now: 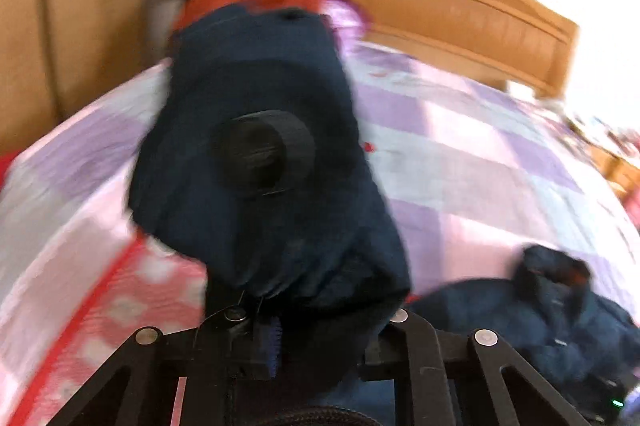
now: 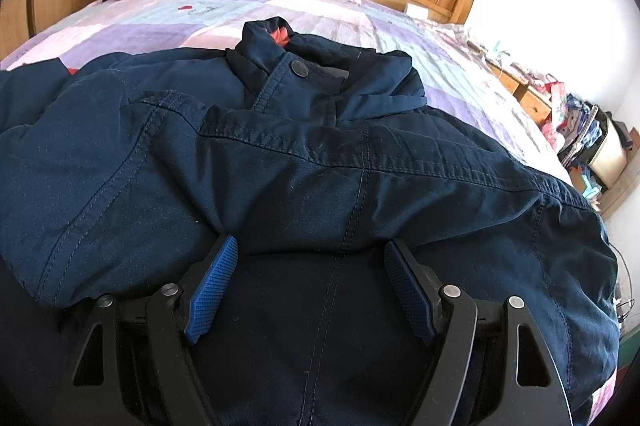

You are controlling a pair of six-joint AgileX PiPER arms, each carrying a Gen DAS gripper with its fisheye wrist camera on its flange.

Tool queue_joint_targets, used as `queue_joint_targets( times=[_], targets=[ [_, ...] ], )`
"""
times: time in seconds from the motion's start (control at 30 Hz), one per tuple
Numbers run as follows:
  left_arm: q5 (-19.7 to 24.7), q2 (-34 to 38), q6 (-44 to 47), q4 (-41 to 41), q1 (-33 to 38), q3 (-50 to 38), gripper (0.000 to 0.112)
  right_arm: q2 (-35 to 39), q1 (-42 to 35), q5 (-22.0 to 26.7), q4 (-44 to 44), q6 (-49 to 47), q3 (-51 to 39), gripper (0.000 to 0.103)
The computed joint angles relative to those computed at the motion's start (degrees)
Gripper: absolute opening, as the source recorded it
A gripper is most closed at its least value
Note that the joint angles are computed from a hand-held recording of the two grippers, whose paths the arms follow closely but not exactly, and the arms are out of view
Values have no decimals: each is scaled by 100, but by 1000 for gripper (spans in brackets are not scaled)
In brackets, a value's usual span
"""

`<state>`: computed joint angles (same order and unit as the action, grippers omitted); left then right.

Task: Fold large clothes
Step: 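Grasp the other buttoned sleeve cuff with the left tool and lift it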

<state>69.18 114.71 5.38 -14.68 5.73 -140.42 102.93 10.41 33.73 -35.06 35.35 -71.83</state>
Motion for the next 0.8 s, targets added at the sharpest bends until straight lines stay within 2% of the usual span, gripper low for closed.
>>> queue_joint_targets(
  times=[0.13,0.23,0.3,0.43,0.6,0.67,0.8],
  targets=[
    [-104,-129,-341,452,-1199,173,17,-77,-214,489,1099,-1251,-476,79],
    [-342,-310,-560,776,-2105,658,16,-847,-539,149,1453,-1767,-43,79],
    [-453,-322,-722,944,-2695,867,16,-1195,-795,126,1662,-2146,126,79],
    [-426,96,-1164,1325,-3674,567,16,-1789,-1802,224,2648,-3619,463,79],
    [-480,581,-1787,1855,-4751,538,15,-2150,-3065,346,3543,-5097,837,79],
    [-551,687,-1995,2148,-5040,690,15,-2260,-3558,395,3881,-5622,975,79],
    [-954,566,-2397,2838,-5472,1531,15,-2458,-4339,511,4655,-6579,1190,79]
  ],
)
